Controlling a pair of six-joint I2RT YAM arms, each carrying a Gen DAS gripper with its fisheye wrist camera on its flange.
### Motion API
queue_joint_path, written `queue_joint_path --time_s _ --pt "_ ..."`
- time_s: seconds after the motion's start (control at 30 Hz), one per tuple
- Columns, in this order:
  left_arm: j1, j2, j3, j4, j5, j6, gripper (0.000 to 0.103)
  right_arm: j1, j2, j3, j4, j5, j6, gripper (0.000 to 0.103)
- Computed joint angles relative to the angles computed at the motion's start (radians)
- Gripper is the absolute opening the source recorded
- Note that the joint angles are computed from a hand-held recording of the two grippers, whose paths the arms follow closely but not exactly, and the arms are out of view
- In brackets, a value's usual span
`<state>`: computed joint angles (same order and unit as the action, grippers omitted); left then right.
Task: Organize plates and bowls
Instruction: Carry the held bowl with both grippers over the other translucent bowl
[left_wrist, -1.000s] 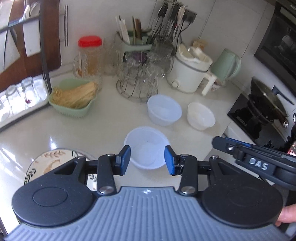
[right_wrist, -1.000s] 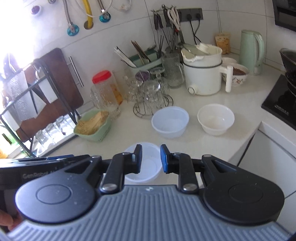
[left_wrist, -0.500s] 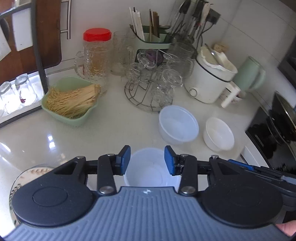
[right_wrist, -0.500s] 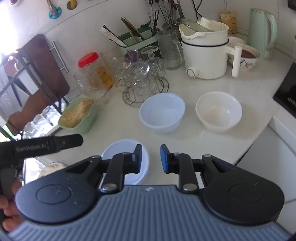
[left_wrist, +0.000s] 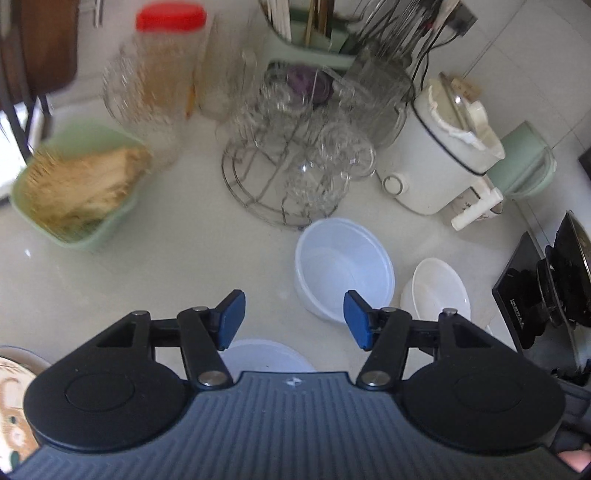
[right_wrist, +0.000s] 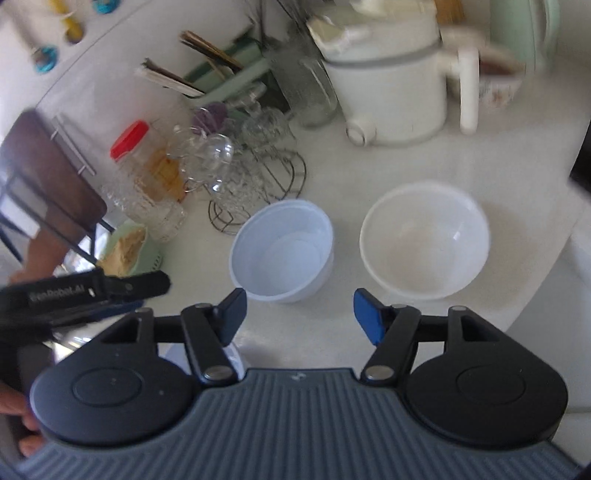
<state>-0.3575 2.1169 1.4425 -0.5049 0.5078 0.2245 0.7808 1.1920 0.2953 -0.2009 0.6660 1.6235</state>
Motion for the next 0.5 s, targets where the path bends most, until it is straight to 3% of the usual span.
queue_joint_path --time_s 0.1,0.27,0.37,0.5 --pt "-0.023 0.050 0.042 -0.009 -0.011 -0.052 0.065 -0.114 -0.041 -0.095 0.173 -0.100 -0.074 0.067" --pt "-0.060 0.132 0.110 -0.008 -0.020 -0.129 0.065 -0.258 0.021 -0.161 0.391 -0.233 -0.172 0.064" --pt "-0.062 0.196 0.195 -0.069 -0.002 -0.176 0.064 -0.334 0.072 -0.182 0.493 -0.333 -0.161 0.060" --pt "-0.067 0.289 0.343 -0.181 -0.005 -0.157 0.064 -0.352 0.161 -0.174 0.574 -0.354 -0.140 0.057"
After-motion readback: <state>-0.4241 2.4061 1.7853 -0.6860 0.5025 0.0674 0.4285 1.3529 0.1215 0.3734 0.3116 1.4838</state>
